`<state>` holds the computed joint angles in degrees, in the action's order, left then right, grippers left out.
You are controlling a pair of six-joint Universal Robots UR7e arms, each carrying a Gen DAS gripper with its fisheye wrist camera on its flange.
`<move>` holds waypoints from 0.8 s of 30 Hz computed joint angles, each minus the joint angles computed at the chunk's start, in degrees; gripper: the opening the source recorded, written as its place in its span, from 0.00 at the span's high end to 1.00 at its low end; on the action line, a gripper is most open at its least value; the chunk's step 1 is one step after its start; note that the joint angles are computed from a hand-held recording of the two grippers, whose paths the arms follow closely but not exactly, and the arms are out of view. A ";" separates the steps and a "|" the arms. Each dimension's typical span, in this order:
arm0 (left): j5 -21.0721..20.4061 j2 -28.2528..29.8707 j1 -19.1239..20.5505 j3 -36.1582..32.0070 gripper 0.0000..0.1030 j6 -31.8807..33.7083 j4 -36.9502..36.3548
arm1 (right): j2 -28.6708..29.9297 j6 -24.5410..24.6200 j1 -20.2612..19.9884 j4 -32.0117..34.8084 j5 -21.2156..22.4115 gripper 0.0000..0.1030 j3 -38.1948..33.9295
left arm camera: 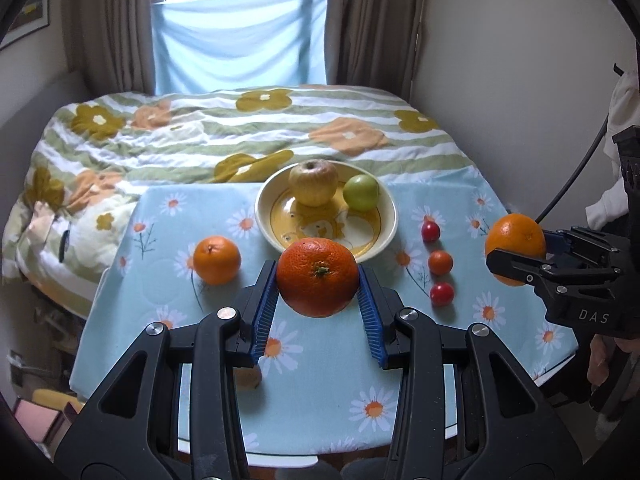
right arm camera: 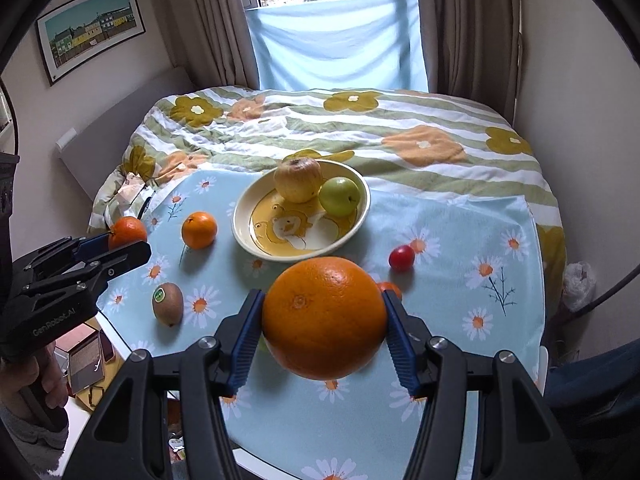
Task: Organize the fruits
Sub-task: 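Carry both citrus fruits to the cream bowl and release them inside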
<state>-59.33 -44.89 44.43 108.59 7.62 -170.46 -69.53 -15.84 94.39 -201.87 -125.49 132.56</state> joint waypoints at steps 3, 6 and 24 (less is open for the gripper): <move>-1.09 1.17 1.07 -3.02 0.57 1.98 1.06 | 1.02 0.63 0.56 1.19 0.13 0.48 -2.33; -3.20 2.79 2.82 -7.11 0.58 4.27 3.59 | 2.74 1.65 0.83 1.86 -0.19 0.48 -4.94; -8.97 21.32 11.90 -38.88 0.57 20.98 25.60 | 14.87 12.91 -1.72 6.73 -3.68 0.48 -21.30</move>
<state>-68.31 -23.57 56.32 69.72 28.60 -144.86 -54.66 -2.93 92.67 -195.15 -129.18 111.26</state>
